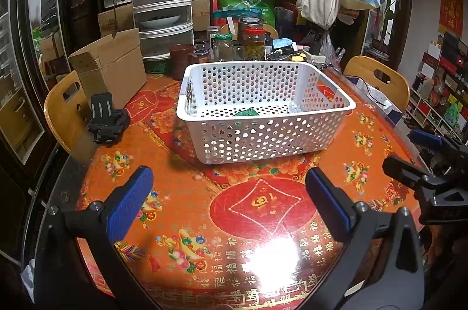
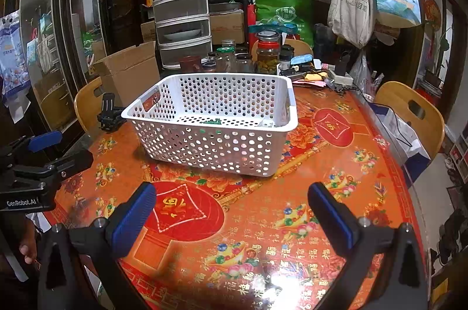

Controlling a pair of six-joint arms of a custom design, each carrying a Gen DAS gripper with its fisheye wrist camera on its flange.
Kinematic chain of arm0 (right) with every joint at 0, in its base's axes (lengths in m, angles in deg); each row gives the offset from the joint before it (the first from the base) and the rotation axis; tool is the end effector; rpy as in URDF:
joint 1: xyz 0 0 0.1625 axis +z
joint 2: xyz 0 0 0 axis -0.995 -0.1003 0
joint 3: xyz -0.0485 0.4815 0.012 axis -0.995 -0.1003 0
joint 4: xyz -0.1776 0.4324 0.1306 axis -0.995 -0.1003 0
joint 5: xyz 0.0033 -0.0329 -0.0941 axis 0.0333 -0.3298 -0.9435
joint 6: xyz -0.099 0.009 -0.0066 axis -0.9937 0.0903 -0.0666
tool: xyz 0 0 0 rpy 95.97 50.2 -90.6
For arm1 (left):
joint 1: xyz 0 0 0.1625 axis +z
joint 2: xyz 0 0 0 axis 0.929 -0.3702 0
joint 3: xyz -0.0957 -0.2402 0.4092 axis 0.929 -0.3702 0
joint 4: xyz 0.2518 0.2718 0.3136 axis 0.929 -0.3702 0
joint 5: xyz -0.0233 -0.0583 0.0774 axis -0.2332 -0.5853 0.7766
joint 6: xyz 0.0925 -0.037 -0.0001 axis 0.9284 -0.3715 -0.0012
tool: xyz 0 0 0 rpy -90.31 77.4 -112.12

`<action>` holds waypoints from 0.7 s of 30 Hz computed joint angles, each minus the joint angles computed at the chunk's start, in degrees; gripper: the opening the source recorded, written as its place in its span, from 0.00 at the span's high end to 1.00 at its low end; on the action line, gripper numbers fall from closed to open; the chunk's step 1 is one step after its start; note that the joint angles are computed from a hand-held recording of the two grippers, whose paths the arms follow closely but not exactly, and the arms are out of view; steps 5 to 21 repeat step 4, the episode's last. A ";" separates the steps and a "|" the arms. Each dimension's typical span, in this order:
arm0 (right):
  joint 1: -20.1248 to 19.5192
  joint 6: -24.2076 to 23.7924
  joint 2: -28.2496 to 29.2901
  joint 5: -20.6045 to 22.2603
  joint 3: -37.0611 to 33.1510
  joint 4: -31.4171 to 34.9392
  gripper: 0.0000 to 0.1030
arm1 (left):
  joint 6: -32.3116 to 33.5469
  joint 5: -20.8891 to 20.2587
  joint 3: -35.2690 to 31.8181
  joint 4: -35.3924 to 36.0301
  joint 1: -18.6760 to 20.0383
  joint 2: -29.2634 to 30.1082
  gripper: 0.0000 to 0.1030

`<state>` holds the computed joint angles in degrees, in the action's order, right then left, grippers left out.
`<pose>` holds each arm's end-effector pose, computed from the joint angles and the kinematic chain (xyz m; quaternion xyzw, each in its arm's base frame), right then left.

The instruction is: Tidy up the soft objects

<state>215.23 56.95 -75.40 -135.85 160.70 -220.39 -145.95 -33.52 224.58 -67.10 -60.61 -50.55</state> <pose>0.3225 -0.2534 0.1671 0.3598 -0.8619 0.2771 0.2257 -0.2039 -0.2456 0.2328 0.0461 0.8079 -0.4514 0.3760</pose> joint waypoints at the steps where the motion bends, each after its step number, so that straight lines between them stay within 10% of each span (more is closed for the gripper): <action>1: 0.00 0.00 0.00 0.00 0.00 0.00 0.00 | -0.03 -0.01 0.17 -0.11 -0.06 -0.10 0.00; 21: -0.03 -0.06 -0.03 0.10 0.00 -0.01 0.00 | 0.28 -0.13 0.07 -0.13 0.03 -0.01 0.00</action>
